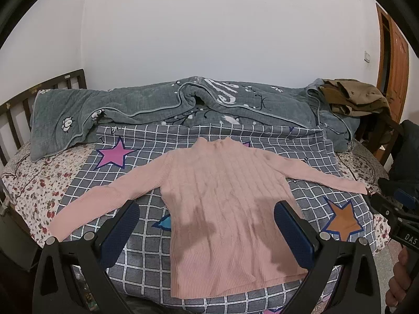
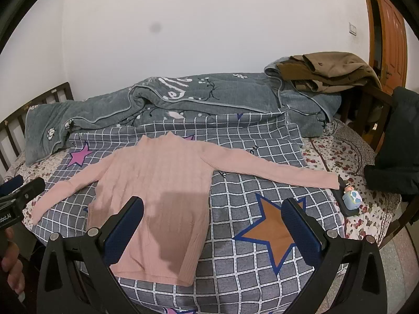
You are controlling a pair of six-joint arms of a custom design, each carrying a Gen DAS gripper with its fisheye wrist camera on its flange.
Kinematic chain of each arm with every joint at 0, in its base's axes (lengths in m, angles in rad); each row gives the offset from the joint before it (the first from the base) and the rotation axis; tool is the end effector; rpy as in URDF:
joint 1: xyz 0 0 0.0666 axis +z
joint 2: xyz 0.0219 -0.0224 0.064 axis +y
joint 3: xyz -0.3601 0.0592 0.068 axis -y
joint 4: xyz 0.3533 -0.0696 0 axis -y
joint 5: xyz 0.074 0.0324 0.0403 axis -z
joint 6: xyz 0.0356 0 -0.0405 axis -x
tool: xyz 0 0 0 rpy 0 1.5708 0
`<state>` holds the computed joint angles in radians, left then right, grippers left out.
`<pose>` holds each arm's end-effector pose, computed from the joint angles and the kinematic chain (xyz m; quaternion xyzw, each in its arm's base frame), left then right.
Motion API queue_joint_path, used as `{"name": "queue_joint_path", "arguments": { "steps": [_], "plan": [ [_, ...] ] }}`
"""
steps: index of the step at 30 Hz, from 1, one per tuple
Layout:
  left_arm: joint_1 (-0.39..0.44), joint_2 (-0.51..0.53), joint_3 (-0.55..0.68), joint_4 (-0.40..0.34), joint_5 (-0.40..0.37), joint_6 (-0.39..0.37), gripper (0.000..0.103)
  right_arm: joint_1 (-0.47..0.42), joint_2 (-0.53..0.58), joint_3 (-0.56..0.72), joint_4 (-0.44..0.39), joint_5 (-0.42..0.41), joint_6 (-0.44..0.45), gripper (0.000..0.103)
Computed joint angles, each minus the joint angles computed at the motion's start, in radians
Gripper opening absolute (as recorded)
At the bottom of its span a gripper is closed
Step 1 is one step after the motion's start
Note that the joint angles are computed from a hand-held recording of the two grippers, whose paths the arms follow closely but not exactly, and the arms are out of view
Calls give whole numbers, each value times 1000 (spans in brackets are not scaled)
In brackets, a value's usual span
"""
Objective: Fold small clothes
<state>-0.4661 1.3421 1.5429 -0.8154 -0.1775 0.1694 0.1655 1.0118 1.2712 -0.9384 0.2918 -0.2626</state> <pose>0.3972 -0.1932 0.5042 0.0904 0.8807 -0.0684 0.4599 0.3115 0.0412 0.4945 0.1059 0.8885 -0.0375 0.4448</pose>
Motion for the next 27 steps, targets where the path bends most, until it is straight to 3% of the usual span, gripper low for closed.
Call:
{"name": "queue_joint_path", "arguments": {
  "steps": [27],
  "plan": [
    [-3,1,-2,5,2,4,103,-4,-1,7,-4,-6,0,103]
  ]
}}
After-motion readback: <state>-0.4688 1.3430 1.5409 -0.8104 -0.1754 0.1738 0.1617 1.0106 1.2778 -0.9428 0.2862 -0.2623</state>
